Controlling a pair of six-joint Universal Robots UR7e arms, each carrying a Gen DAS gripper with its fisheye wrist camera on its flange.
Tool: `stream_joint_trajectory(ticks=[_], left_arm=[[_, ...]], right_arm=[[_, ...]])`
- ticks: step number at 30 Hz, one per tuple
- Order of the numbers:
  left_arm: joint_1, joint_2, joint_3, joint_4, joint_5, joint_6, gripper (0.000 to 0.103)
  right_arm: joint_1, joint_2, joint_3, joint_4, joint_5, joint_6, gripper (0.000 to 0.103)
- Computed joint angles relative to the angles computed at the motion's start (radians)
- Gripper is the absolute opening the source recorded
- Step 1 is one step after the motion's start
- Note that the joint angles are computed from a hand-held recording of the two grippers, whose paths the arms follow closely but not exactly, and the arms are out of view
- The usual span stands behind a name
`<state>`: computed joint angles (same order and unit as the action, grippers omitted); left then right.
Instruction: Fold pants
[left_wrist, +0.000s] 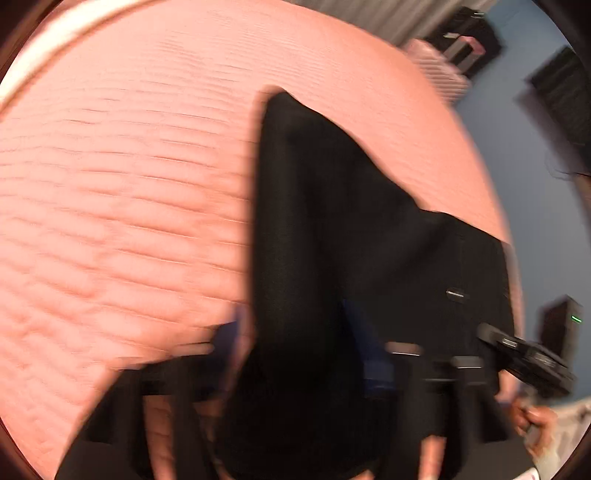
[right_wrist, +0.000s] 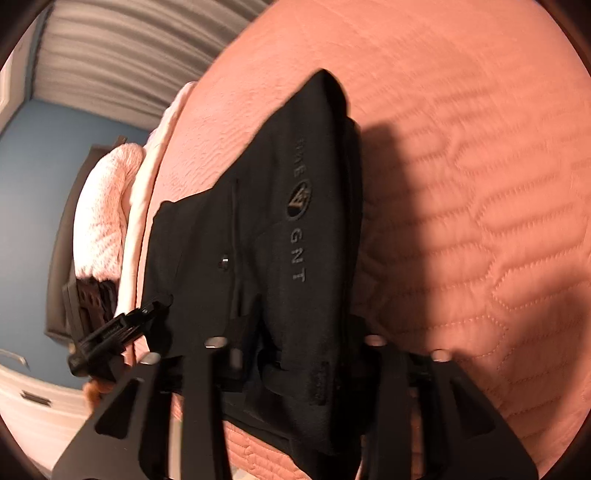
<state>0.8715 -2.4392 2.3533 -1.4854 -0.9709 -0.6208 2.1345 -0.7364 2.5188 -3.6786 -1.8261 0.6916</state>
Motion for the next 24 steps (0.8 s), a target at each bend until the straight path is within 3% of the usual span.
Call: stream_joint_trajectory(ticks=[1,4,5,7,8,10,11,13,17,20,22,24], left_arm=[[0.0,0.015,0.0,0.022,0.037,-0.027,0.093],[0.099,0.047,0.018,-0.109,-0.017,0.065,0.093],[0.091,0.036,0.028,-0.117,-0.007,0.064,0.094],[0.056,0.012,0.043,-0.1,0.013,0.079,0.088],[0.029,-0.004,0.046,-0.078,0.023,0.077,0.068],[-0.014,-0.025,0.037,-0.067,-0.023,0.107,0.025],[-0.044,-0.026,0.033,-0.042,-0.019,0.081,0.016],[-0.126,-0.038,0.018,0.02,0.003,0.022,0.013],[-0.106,-0.031,-0.022,-0.055,-0.031,0.048,0.013],[-0.146,-0.008,-0.066,-0.061,-0.027,0.064,0.012],[-0.129,0.023,-0.093,-0.111,-0.031,0.113,0.012],[-0.166,0.032,-0.118,-0.101,-0.003,0.116,0.012]], right_arm=[[-0.013,0.008,0.007,-0.029,0.019,-0.005,0.047],[-0.014,0.006,-0.006,-0.007,0.027,-0.015,0.052],[0.001,0.004,-0.017,0.019,0.011,-0.019,0.051],[0.044,-0.004,-0.045,0.09,-0.043,-0.028,0.04],[0.05,-0.004,-0.046,0.088,-0.045,-0.027,0.033],[0.09,-0.016,-0.066,0.126,-0.079,-0.016,0.027],[0.115,-0.021,-0.083,0.163,-0.106,-0.012,0.026],[0.162,-0.044,-0.116,0.244,-0.156,-0.014,0.025],[0.215,-0.087,-0.159,0.342,-0.208,-0.032,0.024],[0.238,-0.106,-0.206,0.397,-0.228,-0.058,0.024],[0.236,-0.117,-0.246,0.421,-0.236,-0.11,0.024],[0.22,-0.114,-0.3,0.433,-0.226,-0.168,0.024]])
